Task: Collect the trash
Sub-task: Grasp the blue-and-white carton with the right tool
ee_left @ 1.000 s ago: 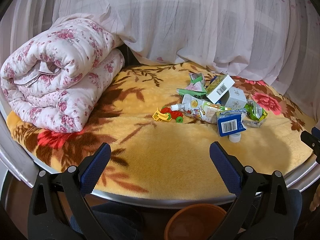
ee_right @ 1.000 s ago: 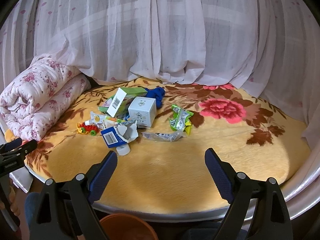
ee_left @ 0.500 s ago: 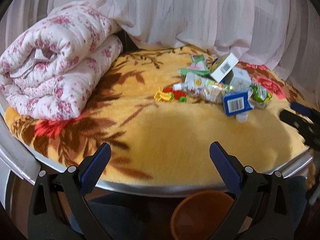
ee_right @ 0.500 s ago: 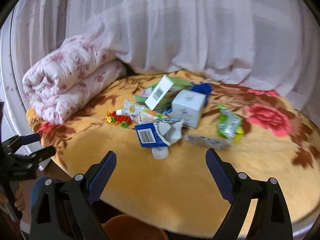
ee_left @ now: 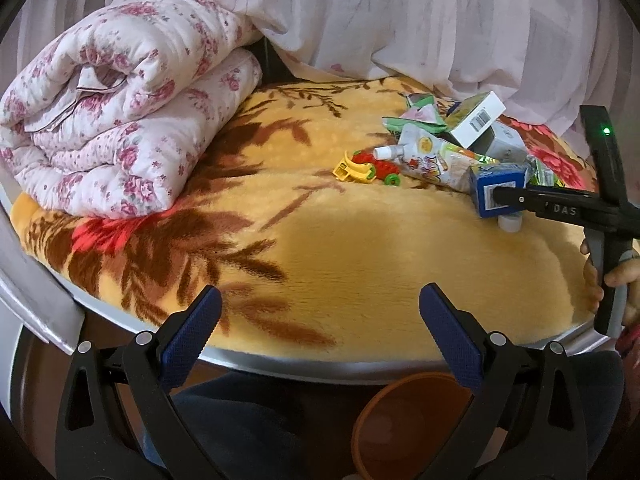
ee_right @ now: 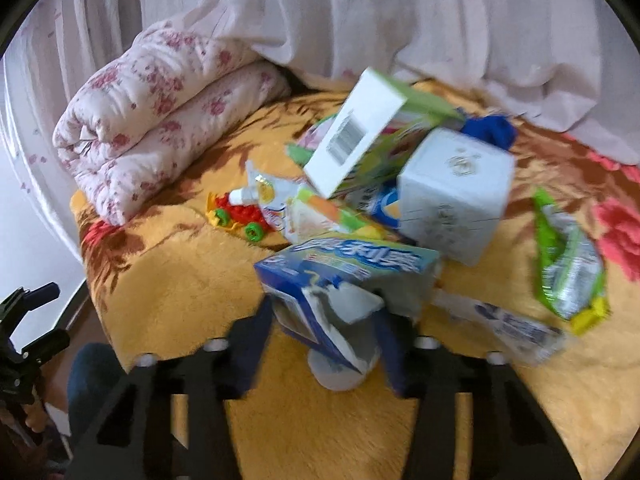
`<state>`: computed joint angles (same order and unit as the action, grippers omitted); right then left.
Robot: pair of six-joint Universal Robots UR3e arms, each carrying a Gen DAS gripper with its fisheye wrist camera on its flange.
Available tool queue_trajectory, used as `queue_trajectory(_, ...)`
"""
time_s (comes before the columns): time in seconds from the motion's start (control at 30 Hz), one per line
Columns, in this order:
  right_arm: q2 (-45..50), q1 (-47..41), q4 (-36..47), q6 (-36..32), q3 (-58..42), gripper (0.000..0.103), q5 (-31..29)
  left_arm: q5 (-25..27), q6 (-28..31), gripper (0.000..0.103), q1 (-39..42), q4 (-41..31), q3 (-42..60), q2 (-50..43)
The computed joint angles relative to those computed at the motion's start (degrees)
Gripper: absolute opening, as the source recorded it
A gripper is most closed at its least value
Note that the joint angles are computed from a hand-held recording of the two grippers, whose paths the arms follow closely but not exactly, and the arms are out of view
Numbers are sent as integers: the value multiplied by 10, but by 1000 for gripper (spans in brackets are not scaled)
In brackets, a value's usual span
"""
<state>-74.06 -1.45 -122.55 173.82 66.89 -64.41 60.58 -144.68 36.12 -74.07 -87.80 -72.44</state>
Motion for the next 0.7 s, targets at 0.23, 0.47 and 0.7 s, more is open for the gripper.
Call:
queue_trajectory(0.23,-22,43,-19,16,14,8,-59,-3,0,96,5,-4,8,-15)
queue_trajectory(0.47,-93,106,-45,40,60,3,-183,-7,-3,96,3,-13,9,-17)
queue_trajectory(0.7,-183,157,-63,64,121,3,-273,-14,-13,96,-21,-6,9,-22)
